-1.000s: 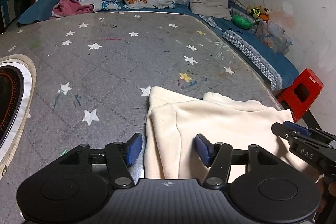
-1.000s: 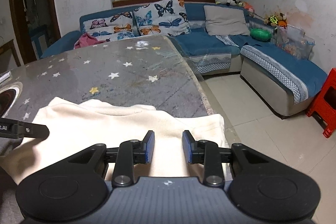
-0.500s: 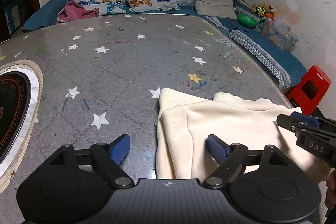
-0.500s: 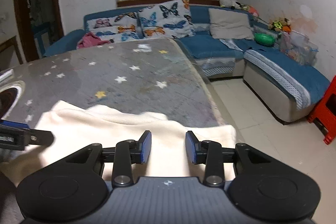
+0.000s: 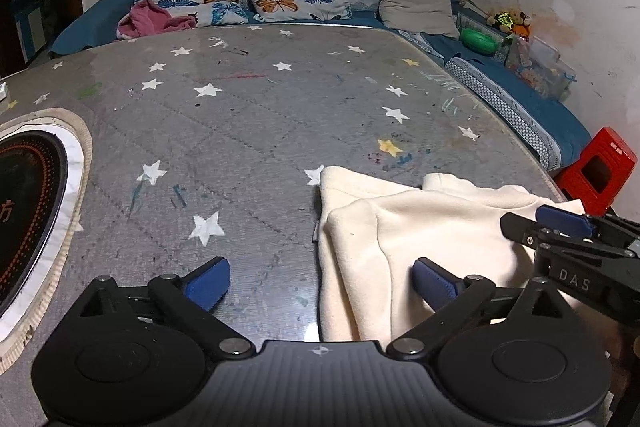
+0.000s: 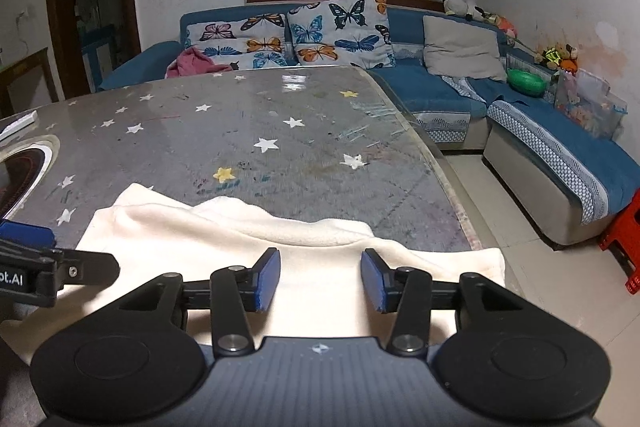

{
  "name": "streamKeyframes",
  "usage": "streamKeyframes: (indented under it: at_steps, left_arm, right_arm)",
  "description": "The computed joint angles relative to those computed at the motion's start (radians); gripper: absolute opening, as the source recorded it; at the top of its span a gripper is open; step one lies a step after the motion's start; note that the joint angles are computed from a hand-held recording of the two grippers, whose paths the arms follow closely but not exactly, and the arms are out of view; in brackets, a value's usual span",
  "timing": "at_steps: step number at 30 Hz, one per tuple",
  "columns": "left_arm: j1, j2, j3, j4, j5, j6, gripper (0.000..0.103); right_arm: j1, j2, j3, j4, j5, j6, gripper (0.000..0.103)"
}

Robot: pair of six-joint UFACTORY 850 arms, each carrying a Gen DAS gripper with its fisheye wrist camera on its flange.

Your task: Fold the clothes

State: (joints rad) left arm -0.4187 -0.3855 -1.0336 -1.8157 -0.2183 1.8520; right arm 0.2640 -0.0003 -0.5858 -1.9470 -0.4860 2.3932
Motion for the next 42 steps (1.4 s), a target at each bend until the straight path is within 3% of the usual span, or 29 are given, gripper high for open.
streamKeyframes:
  at_steps: [12,19,23,34,42]
  left_arm:
    - [0.015,0.001,0.003,-0.059,0.011,0.067,0.103]
    - [0.016,0.005,0.008,-0.105,0.024,0.109,0.103]
    - [0.015,0.011,0.011,-0.118,0.035,0.118,0.103]
    - [0.027,0.026,0.019,0.025,0.025,-0.056,0.103]
    - [0.031,0.047,0.038,0.120,0.012,-0.154,0.103]
  right_arm:
    - [0.040,-0.004,-0.017,-0.030,0.013,-0.008,0.051]
    - [0.115,0.043,0.022,-0.023,0.022,-0.049,0.053]
    - [0.188,0.051,0.036,-0.011,-0.018,-0.098,0.063]
    - [0.308,0.021,0.031,-0.003,-0.099,-0.138,0.066]
    - [0.311,0.053,0.049,0.006,-0.099,-0.129,0.073]
